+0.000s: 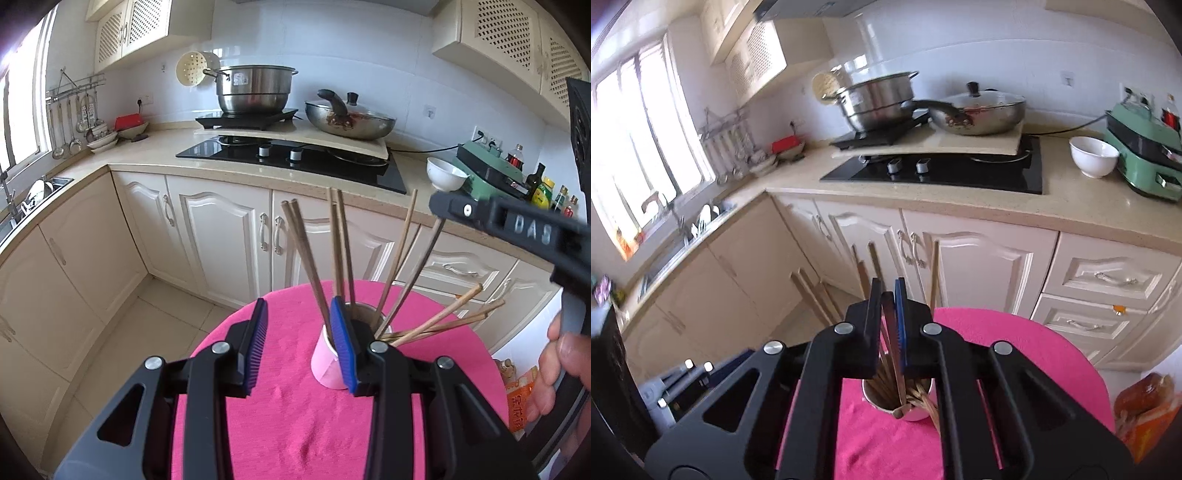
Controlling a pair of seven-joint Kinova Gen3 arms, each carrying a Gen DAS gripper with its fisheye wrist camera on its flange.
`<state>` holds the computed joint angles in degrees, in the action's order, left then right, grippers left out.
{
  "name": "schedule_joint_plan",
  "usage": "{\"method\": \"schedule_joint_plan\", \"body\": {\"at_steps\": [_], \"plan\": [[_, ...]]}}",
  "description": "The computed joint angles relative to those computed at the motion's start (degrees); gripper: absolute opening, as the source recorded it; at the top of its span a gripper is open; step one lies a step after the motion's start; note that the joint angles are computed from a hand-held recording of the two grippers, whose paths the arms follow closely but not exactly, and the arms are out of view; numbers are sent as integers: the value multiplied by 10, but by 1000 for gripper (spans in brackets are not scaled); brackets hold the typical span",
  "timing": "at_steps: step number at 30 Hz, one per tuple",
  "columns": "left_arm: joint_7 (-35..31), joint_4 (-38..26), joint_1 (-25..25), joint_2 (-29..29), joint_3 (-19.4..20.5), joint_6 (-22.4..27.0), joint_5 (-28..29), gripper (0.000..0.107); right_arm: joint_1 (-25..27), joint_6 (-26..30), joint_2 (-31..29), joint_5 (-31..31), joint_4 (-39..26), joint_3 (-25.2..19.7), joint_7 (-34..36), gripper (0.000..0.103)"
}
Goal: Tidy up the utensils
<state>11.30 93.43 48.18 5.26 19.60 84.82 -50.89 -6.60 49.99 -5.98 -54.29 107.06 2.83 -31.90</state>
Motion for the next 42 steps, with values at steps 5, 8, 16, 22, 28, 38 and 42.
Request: {"method": "schedule_joint_plan", "body": {"at_steps": [5,8,16,22,28,38,42], "plan": [[-1,-8,0,3,-2,17,5,35,-13,-20,-14,40,13,-13,-3,7],[-2,-14,1,3,-2,26,4,35,-25,-31,-19,65,17,-17,-7,6],[-20,-27,1,-2,0,43,11,35,-36,-9,-21,93,7,-11,-29,8],[-26,-26,0,-17,10,45,11,35,-35,-13,-54,96,14,2,-57,18],[-36,-25,2,-39,31,51,8,35,-46,-33,-114,120,37,13,-110,46],[-32,-39,36,-78,113,131,-14,37,-38,-7,-264,215,64,-22,-284,51],[-17,-58,71,-79,162,197,-34,40,-23,25,-340,254,65,-47,-362,54]]}}
